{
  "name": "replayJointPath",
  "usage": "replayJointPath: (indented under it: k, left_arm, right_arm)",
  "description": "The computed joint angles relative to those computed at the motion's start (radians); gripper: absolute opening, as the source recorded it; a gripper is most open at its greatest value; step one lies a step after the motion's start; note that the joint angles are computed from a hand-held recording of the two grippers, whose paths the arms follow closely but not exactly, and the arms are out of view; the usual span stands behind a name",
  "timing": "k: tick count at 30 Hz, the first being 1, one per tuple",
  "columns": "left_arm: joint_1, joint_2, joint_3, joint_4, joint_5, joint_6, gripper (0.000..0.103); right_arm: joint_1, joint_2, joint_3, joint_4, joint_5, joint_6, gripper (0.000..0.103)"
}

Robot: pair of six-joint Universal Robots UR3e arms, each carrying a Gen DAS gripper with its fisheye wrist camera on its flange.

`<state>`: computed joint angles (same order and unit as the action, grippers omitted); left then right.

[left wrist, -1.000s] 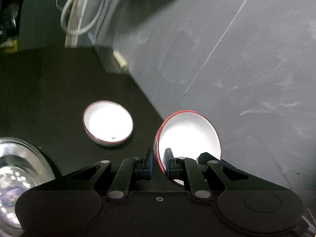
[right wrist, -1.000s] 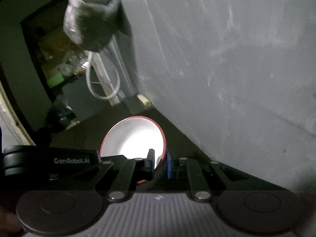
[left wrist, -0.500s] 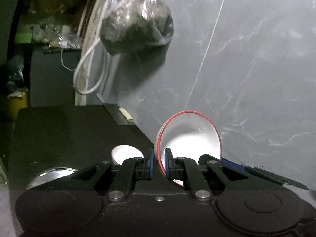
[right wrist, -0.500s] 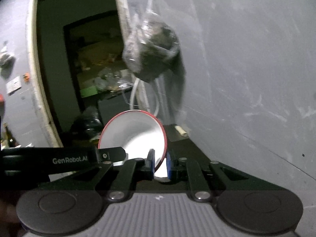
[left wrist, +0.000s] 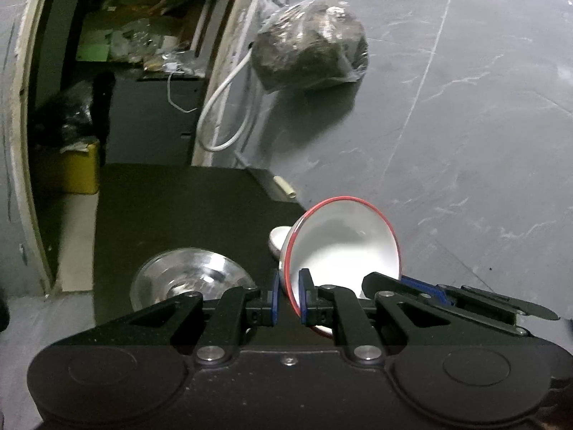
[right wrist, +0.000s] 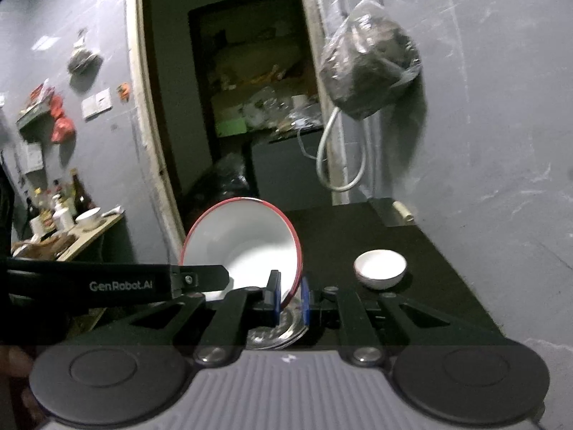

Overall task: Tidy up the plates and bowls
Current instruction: 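Lift the white bowl and carry it toward the steel bowl, then lower the white bowl into the steel bowl and open both tools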

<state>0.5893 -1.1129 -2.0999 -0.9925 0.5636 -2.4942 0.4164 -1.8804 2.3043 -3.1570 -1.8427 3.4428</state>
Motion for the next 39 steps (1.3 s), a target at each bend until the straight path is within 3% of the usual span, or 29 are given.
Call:
replayJointPath:
  k: [5,11,20,39]
  left_arm:
    - [0.054,-0.001,0.069,-0.254,0.038,0.155,0.01]
    - [0.043,-0.121,0.188,-0.447,0.172,0.154,0.009]
    - [-0.04,-0.259,0.3,-0.504,0.344,0.062,0.009]
    - [-0.135,-0.378,0.371,-0.46,0.48,-0.032,0.011]
  right_arm:
    - [0.061,0.021,-0.048,0.117,-0.011,0.03,0.013]
    - [0.041,0.003,-0.101,0.335,0.083,0.051,0.013]
    - [0.012,0.005,-0.127,0.496,0.178,0.084,0.011]
    - [-0.089,0.053,-0.139,0.584,0.331,0.094,0.009]
